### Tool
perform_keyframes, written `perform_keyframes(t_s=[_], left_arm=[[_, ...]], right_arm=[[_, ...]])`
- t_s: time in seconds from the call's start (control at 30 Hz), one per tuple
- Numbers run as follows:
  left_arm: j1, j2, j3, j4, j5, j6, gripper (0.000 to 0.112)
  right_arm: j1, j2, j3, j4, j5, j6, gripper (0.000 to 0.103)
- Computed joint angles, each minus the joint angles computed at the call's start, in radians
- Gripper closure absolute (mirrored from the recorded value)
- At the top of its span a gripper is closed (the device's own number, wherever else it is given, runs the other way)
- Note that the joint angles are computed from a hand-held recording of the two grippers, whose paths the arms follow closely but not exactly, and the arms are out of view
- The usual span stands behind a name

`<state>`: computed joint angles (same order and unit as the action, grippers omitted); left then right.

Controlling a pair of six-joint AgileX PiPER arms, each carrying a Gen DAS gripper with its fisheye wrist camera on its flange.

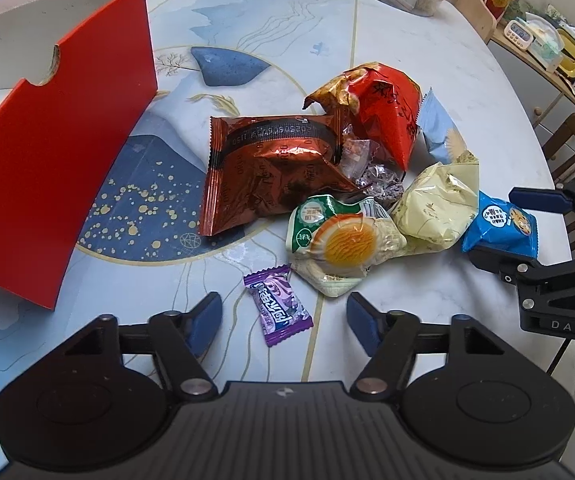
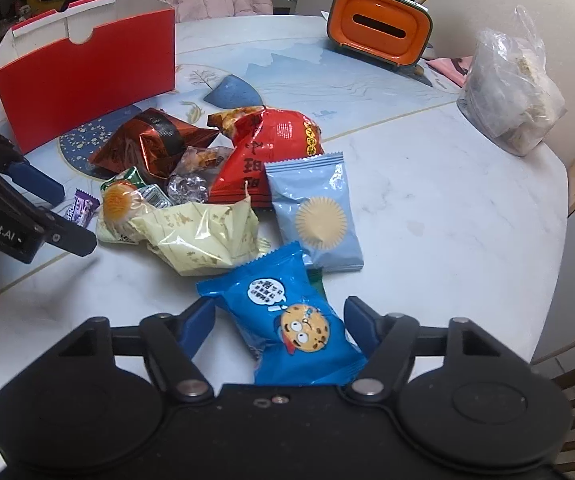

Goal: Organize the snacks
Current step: 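Grasp the purple candy with the left tool while the right tool grasps the blue cookie packet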

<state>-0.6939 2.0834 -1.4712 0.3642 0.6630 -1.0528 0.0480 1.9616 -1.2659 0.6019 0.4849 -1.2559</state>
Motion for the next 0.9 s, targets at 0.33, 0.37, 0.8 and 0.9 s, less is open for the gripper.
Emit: perform_keyframes(t_s=[0.33, 0.37, 0.8, 0.9], left_arm=[[-0.007, 0.004, -0.021, 0.003, 0.038, 0.021, 0.084], [0.001, 0.002, -0.018, -0.013, 0.031, 0.034, 0.088], [0.050, -0.058, 0.076, -0.098, -0.063, 0.138, 0.095], [0.054, -0.084, 0.105, -0.102, -0.082, 0.154, 0.096]], right_arm=[[0.039, -0.078, 0.121, -0.020, -0.115, 0.097, 0.053], [0.045, -0.088, 0.133, -0.035, -0.128, 0.129, 0.054], [0.105, -0.220, 0.281, -0.239, -0.240, 0.544, 0.068], [0.113, -0.260, 0.314, -0.289, -0.246, 0.645, 0.069]])
